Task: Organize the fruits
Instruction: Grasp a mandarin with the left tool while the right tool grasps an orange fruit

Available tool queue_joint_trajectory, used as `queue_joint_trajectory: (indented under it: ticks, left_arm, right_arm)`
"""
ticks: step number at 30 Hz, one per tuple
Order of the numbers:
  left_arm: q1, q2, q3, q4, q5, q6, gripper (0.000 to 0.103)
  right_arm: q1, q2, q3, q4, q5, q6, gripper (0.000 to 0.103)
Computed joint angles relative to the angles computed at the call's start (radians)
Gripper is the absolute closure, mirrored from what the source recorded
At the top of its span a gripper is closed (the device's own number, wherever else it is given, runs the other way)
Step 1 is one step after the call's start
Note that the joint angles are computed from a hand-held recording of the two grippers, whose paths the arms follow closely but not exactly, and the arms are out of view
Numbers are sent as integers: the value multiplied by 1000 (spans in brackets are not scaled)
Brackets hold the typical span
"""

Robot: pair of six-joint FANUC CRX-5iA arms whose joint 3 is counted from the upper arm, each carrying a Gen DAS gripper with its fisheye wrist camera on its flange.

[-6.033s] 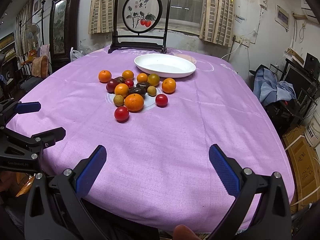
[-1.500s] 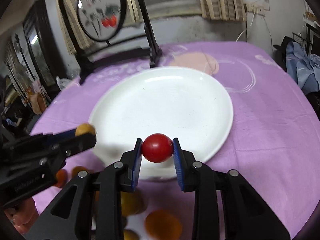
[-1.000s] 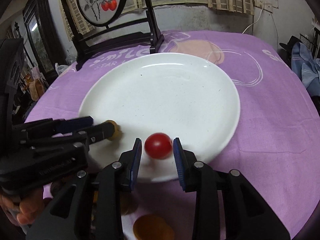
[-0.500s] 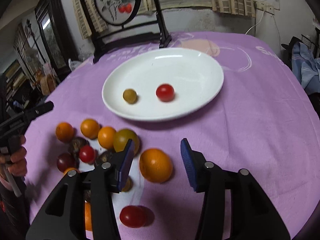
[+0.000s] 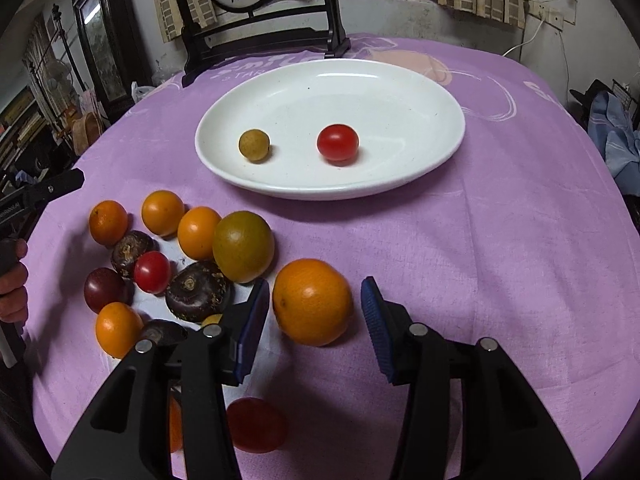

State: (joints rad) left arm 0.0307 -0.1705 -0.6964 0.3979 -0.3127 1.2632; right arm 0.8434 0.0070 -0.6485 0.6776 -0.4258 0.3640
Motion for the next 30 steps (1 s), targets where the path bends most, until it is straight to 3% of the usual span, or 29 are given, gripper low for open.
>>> queue_joint_trajectory:
  ticks: [2, 6, 11, 20, 30]
  left_arm:
    - [-6, 11, -3, 42, -18, -66, 8]
    - [-18, 31, 24, -16, -54, -67, 9]
    - [-32, 61, 46, -38, -92, -100, 33]
    - [-59, 93, 73, -95, -113, -105, 49]
    - [-74, 120, 100, -160, -127, -66, 57]
  right_arm:
    - [-3, -4, -3, -5, 11, 2, 63]
    - [-14, -22, -27, 26, 43, -42, 64]
    - [-21, -24, -31, 38, 41, -63, 64]
    - [-21, -35, -44, 70, 49, -93, 64]
    - [-24, -49, -60, 111, 61, -129, 64]
